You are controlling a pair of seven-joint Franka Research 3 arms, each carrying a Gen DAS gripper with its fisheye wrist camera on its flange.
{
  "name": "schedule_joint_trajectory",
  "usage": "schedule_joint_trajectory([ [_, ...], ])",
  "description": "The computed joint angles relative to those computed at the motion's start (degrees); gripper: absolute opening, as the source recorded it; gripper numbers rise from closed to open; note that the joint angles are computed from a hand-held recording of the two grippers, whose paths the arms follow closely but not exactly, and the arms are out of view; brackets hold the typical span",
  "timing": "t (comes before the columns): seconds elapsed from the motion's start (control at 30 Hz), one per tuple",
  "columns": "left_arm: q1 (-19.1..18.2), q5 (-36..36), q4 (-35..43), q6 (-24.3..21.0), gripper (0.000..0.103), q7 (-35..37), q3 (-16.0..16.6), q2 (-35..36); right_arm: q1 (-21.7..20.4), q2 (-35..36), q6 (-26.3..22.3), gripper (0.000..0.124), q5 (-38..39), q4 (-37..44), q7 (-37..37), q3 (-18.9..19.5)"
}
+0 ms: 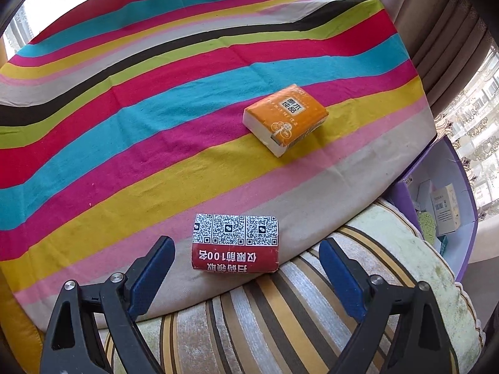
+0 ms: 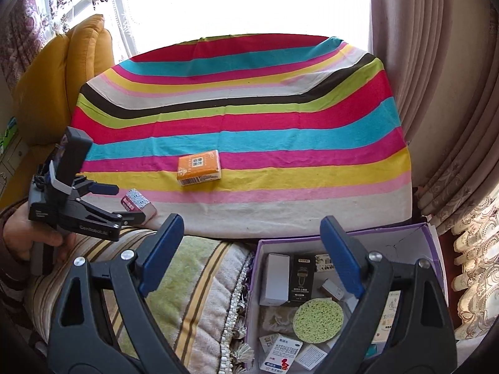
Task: Organize objects
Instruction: 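Move both open grippers back toward the QR box and orange tissue pack, then grasp the red QR box with the left gripper while the right grasps the orange tissue pack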
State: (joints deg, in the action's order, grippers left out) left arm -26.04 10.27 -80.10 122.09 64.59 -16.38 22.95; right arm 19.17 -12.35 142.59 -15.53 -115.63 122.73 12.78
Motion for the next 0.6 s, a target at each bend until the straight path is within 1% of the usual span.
schedule_joint_trajectory([
  [0.1,0.1,-0.4,0.5,-0.8,0.088,0.5,-0.1,0.5,0.1,2.5,-1.8,0.093,-2.2,3.3,1.2,0.8],
  [0.2,0.1,-0.5,0.6,-0.9,0.083,0.6,0.0,0.8,1.4,5.6,-2.6,0.093,-2.5,6.7,0.7,0.3],
  [0.27,0.1,-0.4,0.8,-1.3,0.077,0.6,0.1,0.9,2.4,7.6,-2.9,0.093,-3.2,8.9,0.2,-0.1],
  [0.33,0.2,-0.8,1.2,-1.9,0.068,0.8,0.0,1.4,3.6,9.8,-3.7,0.093,-4.5,11.4,0.3,-0.6],
  [0.43,0.5,-1.4,1.2,-1.8,0.06,1.1,0.0,1.6,5.3,13.0,-4.6,0.093,-4.8,14.6,0.1,-1.7],
  [0.6,0.5,-0.5,1.8,-1.2,0.059,0.4,0.6,2.0,7.9,17.9,-6.3,0.093,-4.3,19.2,-0.9,-3.7],
])
